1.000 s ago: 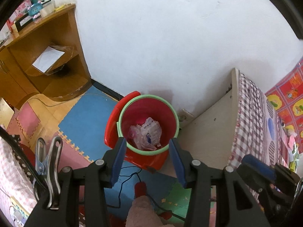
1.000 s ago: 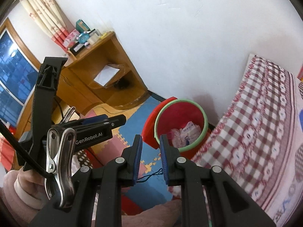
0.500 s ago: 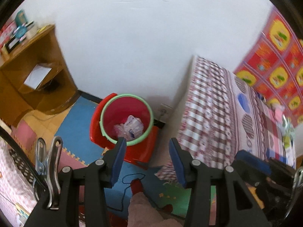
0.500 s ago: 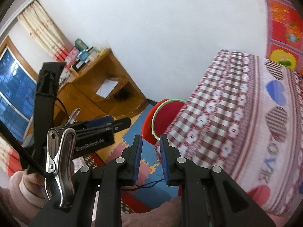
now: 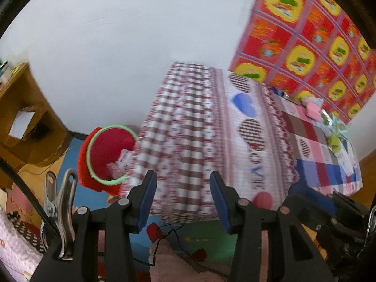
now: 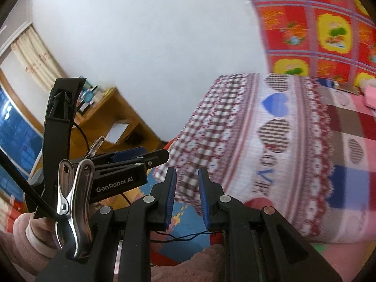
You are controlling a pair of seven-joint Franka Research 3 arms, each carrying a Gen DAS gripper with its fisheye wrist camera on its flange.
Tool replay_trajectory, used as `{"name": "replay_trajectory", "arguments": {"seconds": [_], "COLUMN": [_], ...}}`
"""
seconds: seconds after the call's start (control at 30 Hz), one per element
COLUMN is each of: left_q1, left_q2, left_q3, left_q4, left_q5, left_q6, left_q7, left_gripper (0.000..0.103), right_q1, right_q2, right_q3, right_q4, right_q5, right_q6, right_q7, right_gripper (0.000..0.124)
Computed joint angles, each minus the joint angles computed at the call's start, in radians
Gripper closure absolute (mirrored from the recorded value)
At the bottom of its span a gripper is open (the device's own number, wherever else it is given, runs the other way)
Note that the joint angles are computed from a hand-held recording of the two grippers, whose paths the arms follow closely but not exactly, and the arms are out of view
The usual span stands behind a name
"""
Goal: Collect trash
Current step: 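Move both grippers back over the trash on the bed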
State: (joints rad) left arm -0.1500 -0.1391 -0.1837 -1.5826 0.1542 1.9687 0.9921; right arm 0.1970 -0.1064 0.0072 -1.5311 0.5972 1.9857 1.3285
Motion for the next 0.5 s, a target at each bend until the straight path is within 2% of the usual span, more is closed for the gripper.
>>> {"name": "replay_trajectory", "arguments": {"seconds": [0.17,0.5], "left_q1": [-0.032,-0.131], "left_q2": [0.07,0.288], "left_q3": [-0.031,-0.066], "left_q4": [0.09,0.384], "left_q5": [0.021,0.042], "left_q6": [-0.002,-0.086], "left_q7": [-0.001,0.019], "left_gripper": [0.054,0.054], "right_q1": [-0.033,-0.102], "right_q2": [-0.051,-0.084], "right_q3": [-0.031,-0.077], "right_q4": [-0.047,-0.063], "right_q5": [-0.014,-0.066], "right_q6": [0.017,0.048], "right_q7": [0.008,0.053], "right_gripper": [0.104,0.104]}}
